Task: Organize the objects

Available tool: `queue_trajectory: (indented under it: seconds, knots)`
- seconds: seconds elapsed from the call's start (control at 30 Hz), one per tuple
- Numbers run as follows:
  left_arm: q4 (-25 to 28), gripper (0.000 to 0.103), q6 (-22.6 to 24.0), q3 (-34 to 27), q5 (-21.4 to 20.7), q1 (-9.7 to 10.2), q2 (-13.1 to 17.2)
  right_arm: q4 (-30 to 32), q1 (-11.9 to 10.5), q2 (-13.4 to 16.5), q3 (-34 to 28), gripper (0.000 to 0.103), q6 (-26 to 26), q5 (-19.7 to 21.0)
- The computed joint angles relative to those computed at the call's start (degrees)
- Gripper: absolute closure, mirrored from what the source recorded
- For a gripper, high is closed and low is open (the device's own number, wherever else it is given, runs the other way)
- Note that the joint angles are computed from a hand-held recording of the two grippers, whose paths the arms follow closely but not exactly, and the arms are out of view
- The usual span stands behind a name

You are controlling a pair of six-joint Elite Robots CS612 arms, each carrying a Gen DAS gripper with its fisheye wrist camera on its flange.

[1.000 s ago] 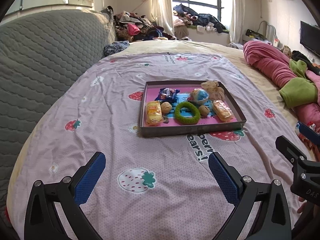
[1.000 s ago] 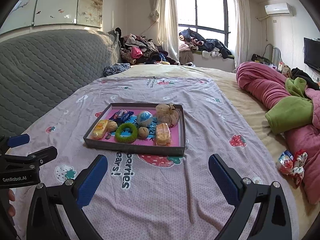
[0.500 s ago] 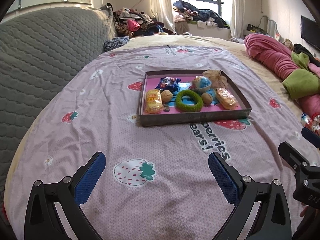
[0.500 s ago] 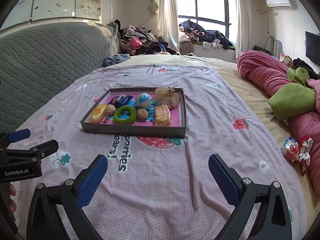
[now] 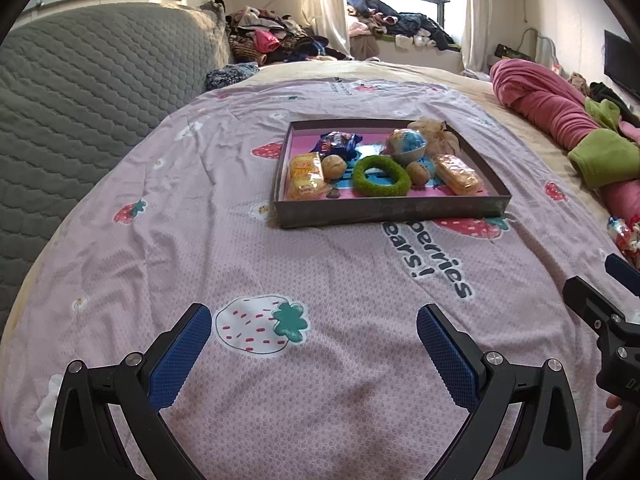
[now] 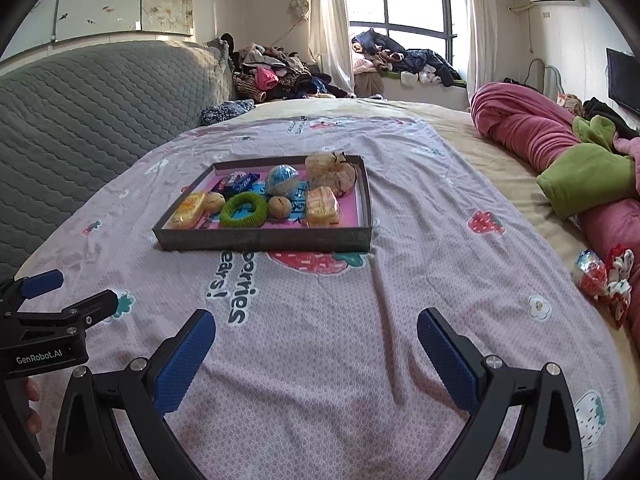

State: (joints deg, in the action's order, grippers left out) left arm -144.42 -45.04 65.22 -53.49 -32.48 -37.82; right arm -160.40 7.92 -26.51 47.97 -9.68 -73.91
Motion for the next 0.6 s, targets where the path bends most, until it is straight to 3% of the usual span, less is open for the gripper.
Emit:
queue_trajectory:
  seconds: [0.6]
  knots:
    - [0.8,0.000,-0.4,0.3,-0.7,-0.03,0.9,0.0,0.0,0.0,1.7,0.001,0.1,-1.6]
